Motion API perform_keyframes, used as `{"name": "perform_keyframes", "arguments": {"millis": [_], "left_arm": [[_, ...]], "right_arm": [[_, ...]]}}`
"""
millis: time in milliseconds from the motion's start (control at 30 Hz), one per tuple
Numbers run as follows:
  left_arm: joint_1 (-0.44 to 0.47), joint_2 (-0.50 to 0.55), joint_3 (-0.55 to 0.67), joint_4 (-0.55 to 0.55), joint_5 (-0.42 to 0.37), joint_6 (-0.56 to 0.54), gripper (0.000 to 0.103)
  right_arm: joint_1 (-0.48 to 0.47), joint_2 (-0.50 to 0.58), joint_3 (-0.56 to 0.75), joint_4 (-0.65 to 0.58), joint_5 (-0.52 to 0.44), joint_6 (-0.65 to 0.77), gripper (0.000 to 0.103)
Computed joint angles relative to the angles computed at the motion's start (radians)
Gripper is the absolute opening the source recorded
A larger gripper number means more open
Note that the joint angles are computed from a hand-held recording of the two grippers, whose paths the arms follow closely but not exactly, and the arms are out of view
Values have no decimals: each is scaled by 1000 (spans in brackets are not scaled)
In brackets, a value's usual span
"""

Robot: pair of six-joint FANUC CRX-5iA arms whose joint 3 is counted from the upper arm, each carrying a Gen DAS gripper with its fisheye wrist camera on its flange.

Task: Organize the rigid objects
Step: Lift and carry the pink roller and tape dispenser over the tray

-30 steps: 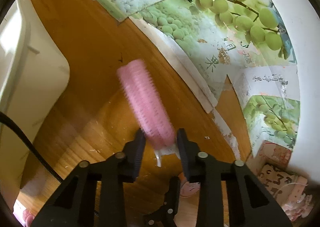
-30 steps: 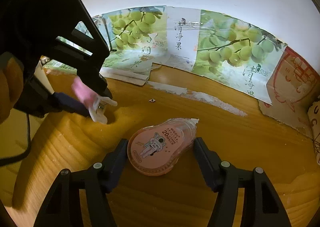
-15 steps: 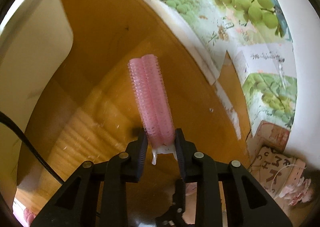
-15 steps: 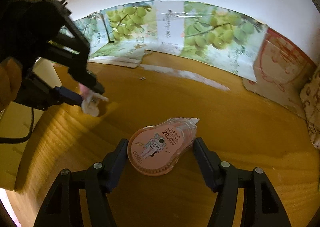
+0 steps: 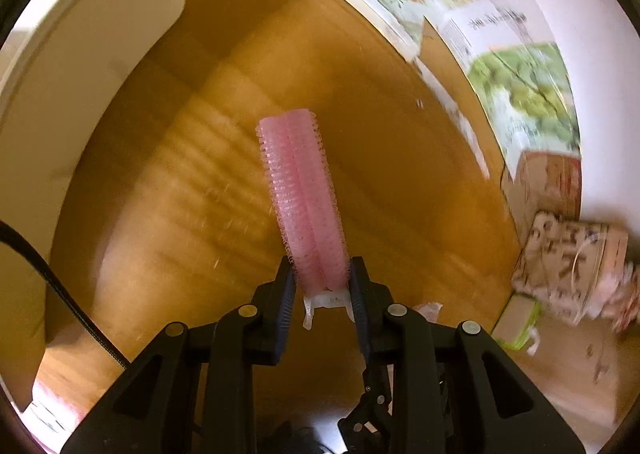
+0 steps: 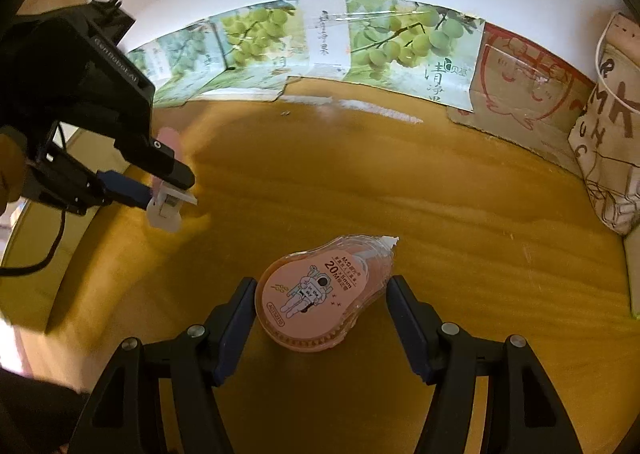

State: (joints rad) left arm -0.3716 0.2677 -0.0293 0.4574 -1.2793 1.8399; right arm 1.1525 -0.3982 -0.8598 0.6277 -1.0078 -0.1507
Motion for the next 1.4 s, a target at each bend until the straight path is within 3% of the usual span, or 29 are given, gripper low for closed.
{"name": "perform_keyframes", "arguments": {"millis": [233, 533, 900, 1133, 1267, 1400], "left_arm": [[-29, -92, -49, -53, -12, -96, 28], [-18, -231, -154, -64, -3, -239, 28], [17, -456, -297, -69, 215, -437, 28], [113, -589, -447, 113, 320, -709, 28], [176, -640, -524, 266, 334, -874, 29], [232, -678, -558, 331, 345, -963, 29]], "right_arm": [[138, -56, -12, 2, -91, -77, 66], [234, -78, -6, 57, -133, -118, 66], [265, -43, 14, 175, -110, -157, 66], [265, -7, 37, 251, -94, -191, 66], [253, 23, 62, 279, -74, -198, 66], [240, 60, 91, 319, -54, -207, 66]]}}
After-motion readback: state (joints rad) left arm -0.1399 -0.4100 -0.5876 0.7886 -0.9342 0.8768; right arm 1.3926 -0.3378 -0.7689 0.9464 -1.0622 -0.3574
